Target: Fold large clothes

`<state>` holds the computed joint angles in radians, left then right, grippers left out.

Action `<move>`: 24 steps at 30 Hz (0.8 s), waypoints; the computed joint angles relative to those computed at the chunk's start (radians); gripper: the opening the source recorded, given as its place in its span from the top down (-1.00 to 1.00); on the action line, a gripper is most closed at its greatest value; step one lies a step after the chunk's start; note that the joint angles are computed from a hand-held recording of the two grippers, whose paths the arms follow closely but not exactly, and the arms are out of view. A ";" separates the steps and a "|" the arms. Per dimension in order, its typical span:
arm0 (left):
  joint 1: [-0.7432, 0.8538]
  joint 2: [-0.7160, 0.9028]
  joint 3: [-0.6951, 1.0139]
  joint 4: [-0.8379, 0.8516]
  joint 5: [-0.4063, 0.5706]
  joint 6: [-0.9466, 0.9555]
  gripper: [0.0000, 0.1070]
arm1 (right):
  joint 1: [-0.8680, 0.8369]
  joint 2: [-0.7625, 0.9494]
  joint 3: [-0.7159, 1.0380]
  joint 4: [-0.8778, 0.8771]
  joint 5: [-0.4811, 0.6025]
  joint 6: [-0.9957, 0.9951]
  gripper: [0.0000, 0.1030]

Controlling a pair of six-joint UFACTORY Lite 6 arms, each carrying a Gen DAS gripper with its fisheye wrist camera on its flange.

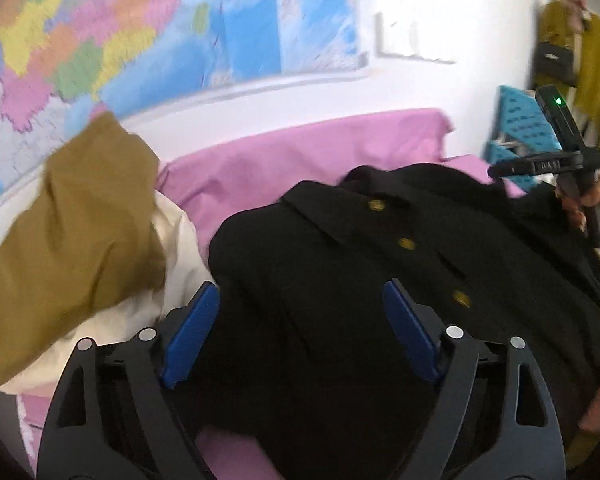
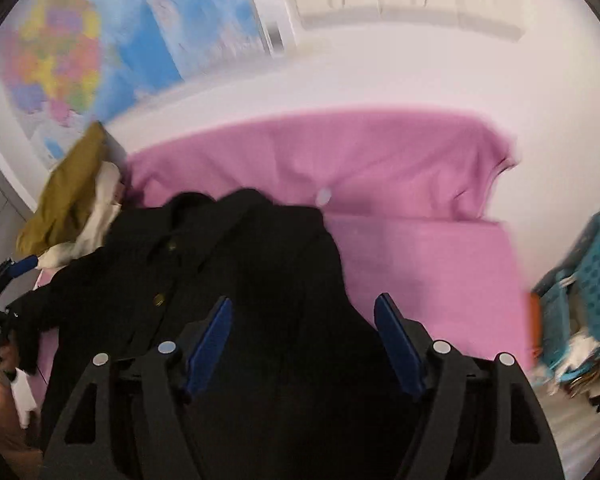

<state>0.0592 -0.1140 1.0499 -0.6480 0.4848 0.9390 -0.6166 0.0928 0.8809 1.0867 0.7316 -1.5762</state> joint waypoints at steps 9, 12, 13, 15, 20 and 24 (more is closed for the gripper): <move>-0.053 0.400 0.326 0.127 -0.028 -0.226 -0.27 | 0.085 0.208 0.220 -0.007 -0.050 0.063 0.90; -0.061 0.410 0.348 0.103 -0.056 -0.214 -0.26 | 0.058 0.129 0.228 0.075 -0.047 0.023 0.90; -0.064 0.415 0.357 0.105 -0.067 -0.224 -0.26 | 0.068 0.114 0.223 0.099 -0.086 0.007 0.90; -0.066 0.433 0.375 0.082 -0.058 -0.210 -0.26 | 0.103 0.161 0.266 0.049 -0.137 0.078 0.90; -0.089 0.466 0.368 0.136 -0.073 -0.262 -0.26 | 0.158 0.288 0.331 -0.208 -0.244 0.315 0.14; -0.075 0.409 0.285 -0.011 -0.049 -0.108 -0.39 | -0.067 0.102 0.205 -0.050 -0.027 0.078 -0.31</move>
<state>-0.0161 0.2951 1.3348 -0.6592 0.4361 0.8311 -0.6836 0.1950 1.0860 1.0363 0.7049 -1.4985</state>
